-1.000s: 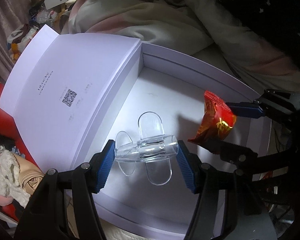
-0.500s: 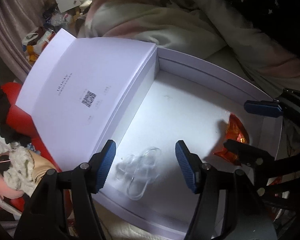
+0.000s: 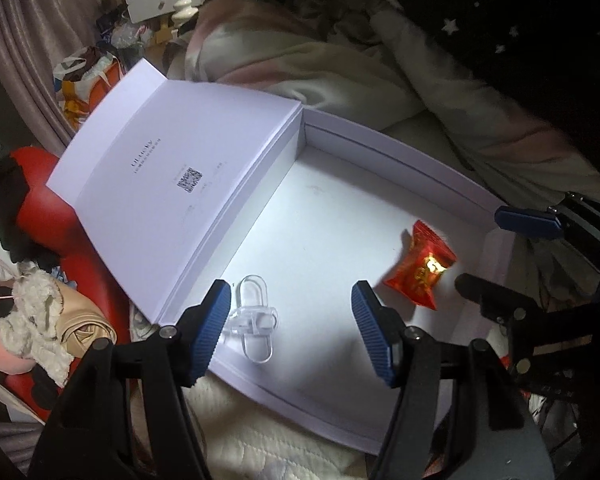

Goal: Organize objects
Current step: 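Open the left gripper to drop the clip while the right gripper releases the candy into the box, then withdraw both tools from the box back toward the candy pile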

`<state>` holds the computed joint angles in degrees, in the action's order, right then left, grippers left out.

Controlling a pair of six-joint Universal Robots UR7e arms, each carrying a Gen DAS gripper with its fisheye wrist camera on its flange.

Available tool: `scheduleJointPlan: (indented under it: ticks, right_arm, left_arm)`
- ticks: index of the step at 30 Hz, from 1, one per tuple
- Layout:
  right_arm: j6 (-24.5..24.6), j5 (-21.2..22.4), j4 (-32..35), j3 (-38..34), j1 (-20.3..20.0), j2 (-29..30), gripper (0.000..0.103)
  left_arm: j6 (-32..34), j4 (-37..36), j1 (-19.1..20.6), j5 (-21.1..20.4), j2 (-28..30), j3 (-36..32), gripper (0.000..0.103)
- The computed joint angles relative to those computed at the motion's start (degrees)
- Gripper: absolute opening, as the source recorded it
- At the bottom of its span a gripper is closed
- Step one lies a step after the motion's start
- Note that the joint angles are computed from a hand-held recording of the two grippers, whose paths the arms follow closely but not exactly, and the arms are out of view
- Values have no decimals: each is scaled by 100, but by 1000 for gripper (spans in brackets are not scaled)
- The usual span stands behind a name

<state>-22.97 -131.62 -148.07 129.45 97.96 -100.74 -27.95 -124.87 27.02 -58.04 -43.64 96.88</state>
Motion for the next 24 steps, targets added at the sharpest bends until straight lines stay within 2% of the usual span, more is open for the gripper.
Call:
scheduleJointPlan:
  ticks: [11, 24]
  right_arm:
    - [655, -549, 663, 89, 771, -488, 63]
    - [1761, -1008, 1932, 156, 1595, -1139, 63]
  left_arm:
    - [-276, 26, -354, -4, -630, 405, 62]
    - [-633, 135, -785, -128, -1275, 885, 62]
